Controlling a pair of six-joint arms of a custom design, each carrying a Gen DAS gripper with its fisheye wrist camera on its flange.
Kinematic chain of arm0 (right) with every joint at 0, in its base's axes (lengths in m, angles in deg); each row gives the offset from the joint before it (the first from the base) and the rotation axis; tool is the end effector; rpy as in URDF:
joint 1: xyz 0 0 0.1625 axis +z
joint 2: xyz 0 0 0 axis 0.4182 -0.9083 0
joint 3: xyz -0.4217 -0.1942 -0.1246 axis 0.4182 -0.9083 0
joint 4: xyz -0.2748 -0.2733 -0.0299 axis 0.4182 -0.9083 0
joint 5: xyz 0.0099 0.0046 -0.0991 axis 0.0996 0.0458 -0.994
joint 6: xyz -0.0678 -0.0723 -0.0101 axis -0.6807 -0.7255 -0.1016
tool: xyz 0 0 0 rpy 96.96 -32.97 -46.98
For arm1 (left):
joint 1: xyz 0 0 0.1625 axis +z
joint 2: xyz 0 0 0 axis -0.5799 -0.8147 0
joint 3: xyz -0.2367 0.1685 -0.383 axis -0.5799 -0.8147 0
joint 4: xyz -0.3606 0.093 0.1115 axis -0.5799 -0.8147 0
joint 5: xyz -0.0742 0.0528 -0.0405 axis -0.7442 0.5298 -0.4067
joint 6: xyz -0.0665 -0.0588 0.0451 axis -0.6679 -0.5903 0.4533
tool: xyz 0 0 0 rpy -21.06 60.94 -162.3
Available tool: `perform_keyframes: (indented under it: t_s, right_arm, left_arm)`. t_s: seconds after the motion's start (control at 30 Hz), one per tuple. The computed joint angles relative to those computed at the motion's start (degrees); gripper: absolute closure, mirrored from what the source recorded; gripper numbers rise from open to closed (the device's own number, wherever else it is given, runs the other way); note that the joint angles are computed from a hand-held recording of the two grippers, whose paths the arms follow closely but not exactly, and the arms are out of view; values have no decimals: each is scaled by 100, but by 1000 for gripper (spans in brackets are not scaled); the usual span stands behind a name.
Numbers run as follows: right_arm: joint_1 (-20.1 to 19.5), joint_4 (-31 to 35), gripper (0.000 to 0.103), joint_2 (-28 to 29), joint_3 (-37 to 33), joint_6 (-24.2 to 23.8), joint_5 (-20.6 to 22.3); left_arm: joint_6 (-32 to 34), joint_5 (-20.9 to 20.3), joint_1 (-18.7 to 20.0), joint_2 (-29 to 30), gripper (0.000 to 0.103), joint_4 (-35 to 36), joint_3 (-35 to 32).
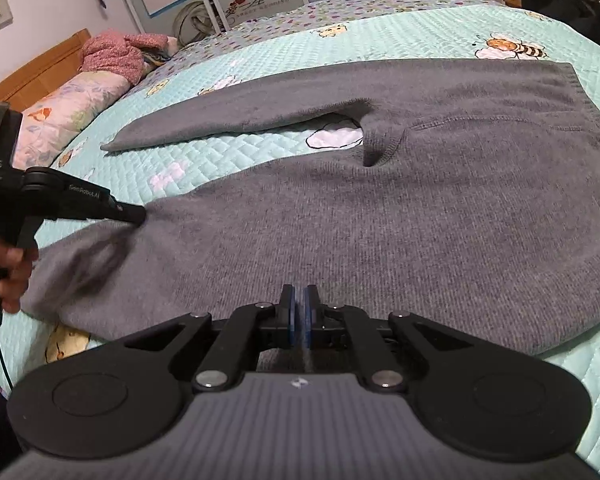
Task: Fold clothes
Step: 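Grasp the sweater body edge with the left gripper while the right gripper holds it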
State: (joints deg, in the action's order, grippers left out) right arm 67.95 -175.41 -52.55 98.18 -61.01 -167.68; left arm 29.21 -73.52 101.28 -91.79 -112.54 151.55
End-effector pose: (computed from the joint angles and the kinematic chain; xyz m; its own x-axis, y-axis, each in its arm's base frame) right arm 0.1515 -0.7454 0.1474 -0.8351 -0.3791 0.3985 -0.5313 0.7433 -0.4063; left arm -0.1262 -0.7826 0.2083 -0.8210 -0.1618 -0.5475 0.2301 0.7839 -0.5767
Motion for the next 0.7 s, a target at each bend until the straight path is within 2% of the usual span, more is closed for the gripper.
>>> perform_keyframes:
  t_s: [0.07,0.13,0.2,0.3,0.4,0.5,0.57,0.63,0.7]
  right_arm:
    - [15,83,97,-21,0,-26,183]
    - [40,337,97,-16,-65,-139,475]
    - [113,743,97,84,-254,-411,647]
    - [310,1592,97,528,-922,-528,391]
    - [505,1818,100,1110,-1679,-524,68]
    - [612,2228,103,1654,-2639,-38,60]
    - [643,2288,103,1874,-3018,188,66]
    - [664,2160,103,1869,-2988,278,131]
    - [638,1937,100,1649,-2586,301,404]
  left_arm:
    - [-158,-196,4,-280,98,-264,329]
    - [-187,-226,-30,-590,97,-378,750]
    - [-307,-33,-77,-807,97,-213,1074]
    - [-708,265,-111,-1115,96,316,1497]
    - [-1100,635,-76,-1363,96,442,1916]
    - [-1233,528,26,-1556,96,-364,2275]
    - [-1162,616,74,-1507,96,-690,2294]
    - [-1013,577,153,-1442,96,-964,2250]
    - [-689,506,271,-1363,98,-1297,2162]
